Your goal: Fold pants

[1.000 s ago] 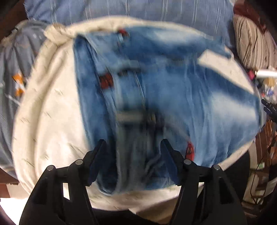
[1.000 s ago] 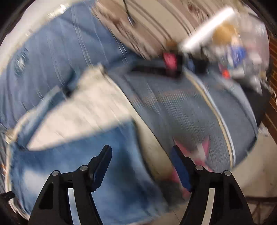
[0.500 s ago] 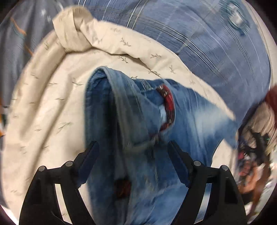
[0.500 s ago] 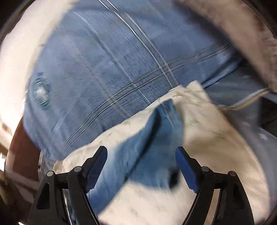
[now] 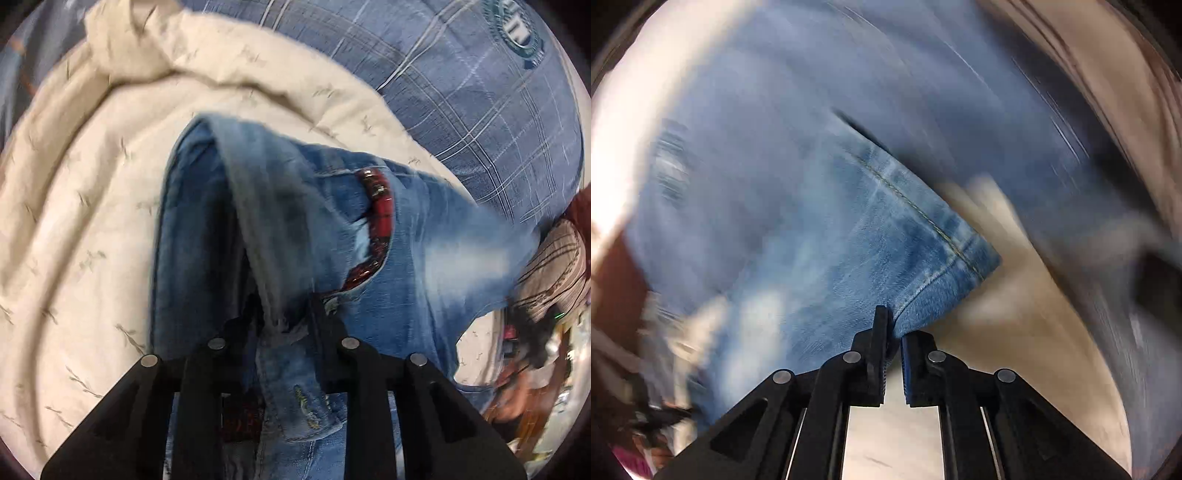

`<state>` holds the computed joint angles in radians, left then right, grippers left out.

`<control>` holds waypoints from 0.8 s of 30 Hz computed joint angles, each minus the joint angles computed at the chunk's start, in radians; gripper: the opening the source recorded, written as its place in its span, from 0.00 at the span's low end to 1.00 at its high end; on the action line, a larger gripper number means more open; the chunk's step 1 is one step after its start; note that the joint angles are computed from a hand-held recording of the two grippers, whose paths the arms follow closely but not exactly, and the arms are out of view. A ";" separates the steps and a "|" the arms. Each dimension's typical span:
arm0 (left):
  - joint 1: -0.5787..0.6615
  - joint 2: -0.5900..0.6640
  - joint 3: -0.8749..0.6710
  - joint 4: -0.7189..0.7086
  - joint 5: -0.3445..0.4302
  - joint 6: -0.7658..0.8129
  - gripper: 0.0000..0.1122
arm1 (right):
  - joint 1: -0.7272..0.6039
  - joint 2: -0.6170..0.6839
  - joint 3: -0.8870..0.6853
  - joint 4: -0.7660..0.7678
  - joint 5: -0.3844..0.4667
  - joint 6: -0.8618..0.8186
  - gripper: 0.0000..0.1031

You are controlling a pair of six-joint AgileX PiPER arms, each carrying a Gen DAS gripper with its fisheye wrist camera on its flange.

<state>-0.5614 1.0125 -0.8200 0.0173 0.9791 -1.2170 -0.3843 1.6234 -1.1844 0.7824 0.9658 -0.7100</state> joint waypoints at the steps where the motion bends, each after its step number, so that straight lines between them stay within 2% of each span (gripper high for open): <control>1: 0.010 -0.008 -0.007 -0.010 0.016 0.001 0.24 | -0.039 -0.003 0.033 0.047 0.011 -0.040 0.19; 3: 0.010 -0.052 -0.036 -0.007 0.074 -0.007 0.23 | -0.106 -0.019 0.055 0.134 0.054 -0.110 0.21; 4: -0.015 -0.068 -0.057 0.039 0.108 -0.044 0.23 | -0.136 -0.031 0.046 0.163 0.072 -0.134 0.29; 5: -0.044 -0.082 -0.083 0.099 0.151 -0.089 0.26 | -0.149 -0.039 0.034 0.176 0.068 -0.146 0.42; 6: -0.061 -0.094 -0.118 0.155 0.202 -0.122 0.32 | -0.141 -0.043 0.011 0.174 0.054 -0.130 0.49; 7: -0.061 -0.103 -0.133 0.170 0.222 -0.129 0.37 | -0.131 -0.043 -0.020 0.172 0.032 -0.112 0.58; 8: -0.026 -0.107 -0.143 0.158 0.220 -0.103 0.49 | -0.123 -0.039 -0.052 0.165 0.031 -0.089 0.61; 9: 0.040 -0.102 -0.149 0.116 0.199 -0.041 0.54 | -0.122 -0.009 -0.124 0.149 0.062 -0.051 0.64; 10: 0.097 -0.099 -0.146 0.077 0.184 0.013 0.54 | -0.101 0.032 -0.188 0.132 0.091 -0.012 0.71; 12: 0.152 -0.067 -0.125 0.011 0.125 0.065 0.54 | -0.053 0.083 -0.280 0.081 0.093 0.063 0.73; 14: 0.195 -0.021 -0.082 -0.078 0.035 0.135 0.54 | 0.039 0.118 -0.342 -0.028 0.031 0.135 0.73; 16: 0.165 0.039 -0.077 -0.100 -0.022 0.134 0.54 | 0.123 0.170 -0.393 -0.130 -0.025 0.196 0.73; 18: 0.148 0.081 -0.085 -0.105 -0.039 0.140 0.54 | 0.181 0.222 -0.446 -0.229 -0.041 0.259 0.73; 19: 0.149 0.099 -0.090 -0.109 -0.040 0.153 0.53 | 0.217 0.257 -0.489 -0.309 -0.033 0.303 0.72; 20: 0.162 0.101 -0.097 -0.115 -0.026 0.171 0.47 | 0.245 0.272 -0.505 -0.361 -0.037 0.307 0.52; 21: 0.172 0.100 -0.105 -0.116 -0.024 0.183 0.30 | 0.258 0.269 -0.499 -0.373 -0.053 0.280 0.34; 22: 0.172 0.093 -0.109 -0.110 -0.025 0.188 0.23 | 0.262 0.249 -0.495 -0.344 -0.063 0.224 0.15; 24: 0.138 0.089 -0.127 -0.019 -0.018 0.136 0.20 | 0.231 0.224 -0.458 -0.249 -0.124 0.149 0.15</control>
<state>-0.4236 1.1019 -0.9469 -0.0019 0.9611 -1.0810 -0.1535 1.8475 -1.6426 0.5330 0.8413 -0.5607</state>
